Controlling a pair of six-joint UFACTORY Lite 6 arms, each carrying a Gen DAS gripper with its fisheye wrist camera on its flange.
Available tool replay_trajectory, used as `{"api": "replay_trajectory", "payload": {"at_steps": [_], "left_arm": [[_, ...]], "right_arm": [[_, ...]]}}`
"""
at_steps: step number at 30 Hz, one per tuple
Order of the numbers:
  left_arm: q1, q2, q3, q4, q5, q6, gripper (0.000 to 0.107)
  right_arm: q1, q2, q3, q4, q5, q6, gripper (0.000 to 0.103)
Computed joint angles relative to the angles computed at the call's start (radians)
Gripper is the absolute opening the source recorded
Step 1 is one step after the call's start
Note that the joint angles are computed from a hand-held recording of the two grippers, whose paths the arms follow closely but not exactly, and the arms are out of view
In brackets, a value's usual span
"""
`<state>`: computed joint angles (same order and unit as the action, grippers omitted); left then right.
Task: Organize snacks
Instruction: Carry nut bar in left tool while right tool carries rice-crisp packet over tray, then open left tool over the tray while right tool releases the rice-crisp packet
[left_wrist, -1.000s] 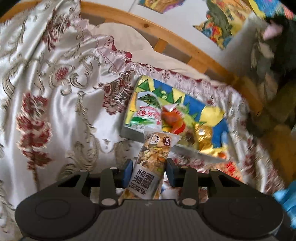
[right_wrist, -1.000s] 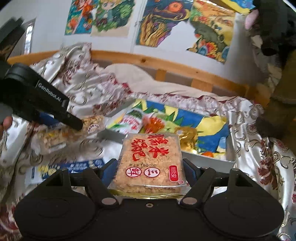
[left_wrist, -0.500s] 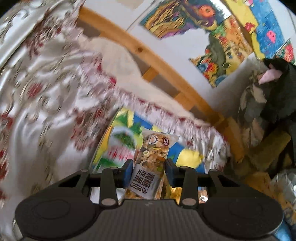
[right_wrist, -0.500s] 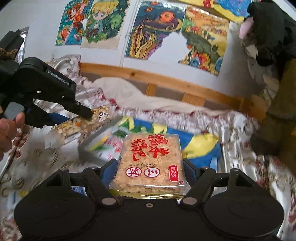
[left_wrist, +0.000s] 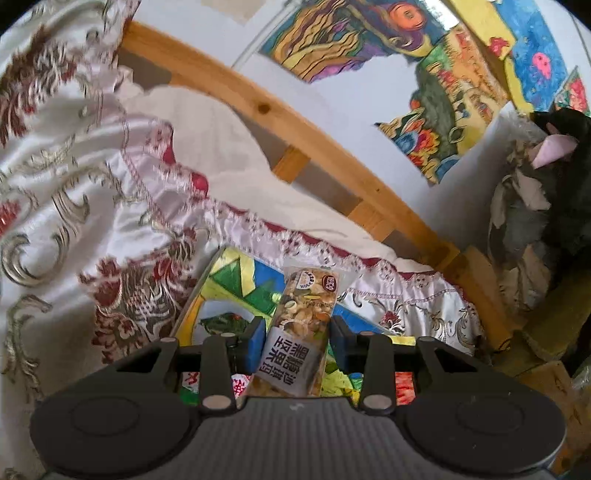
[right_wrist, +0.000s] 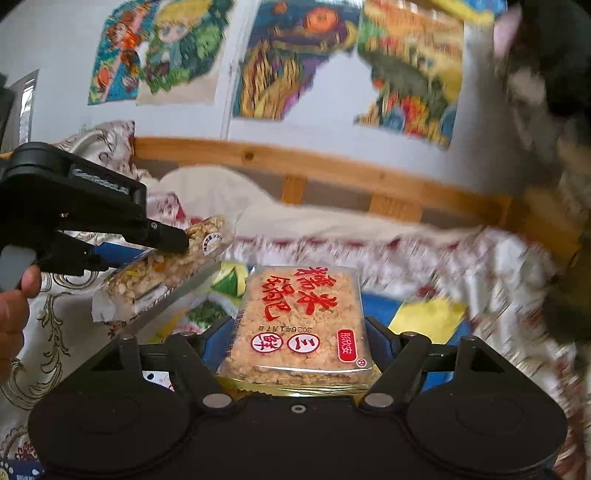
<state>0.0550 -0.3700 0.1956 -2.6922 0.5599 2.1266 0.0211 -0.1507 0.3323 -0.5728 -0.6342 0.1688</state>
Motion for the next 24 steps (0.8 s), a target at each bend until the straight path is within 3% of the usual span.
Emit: {"api": "replay_trajectory", "payload": {"at_steps": [5, 7, 18, 19, 24], "left_arm": [[-0.007, 0.168, 0.045, -0.064, 0.101, 0.09, 0.039], [-0.023, 0.212, 0.057, -0.098, 0.126, 0.135, 0.032], [-0.092, 0.281, 0.084, -0.212, 0.103, 0.243, 0.033], [-0.104, 0.268, 0.081, -0.242, 0.086, 0.272, 0.035], [-0.145, 0.134, 0.046, -0.338, -0.02, 0.335, 0.063]], "right_arm": [[0.05, 0.19, 0.076, 0.15, -0.051, -0.13, 0.076], [0.051, 0.235, 0.097, 0.15, -0.056, -0.117, 0.076], [0.076, 0.297, 0.098, 0.207, -0.08, -0.167, 0.078], [0.075, 0.285, 0.092, 0.21, -0.082, -0.169, 0.082], [0.045, 0.172, 0.051, 0.173, -0.061, -0.119, 0.093]]}}
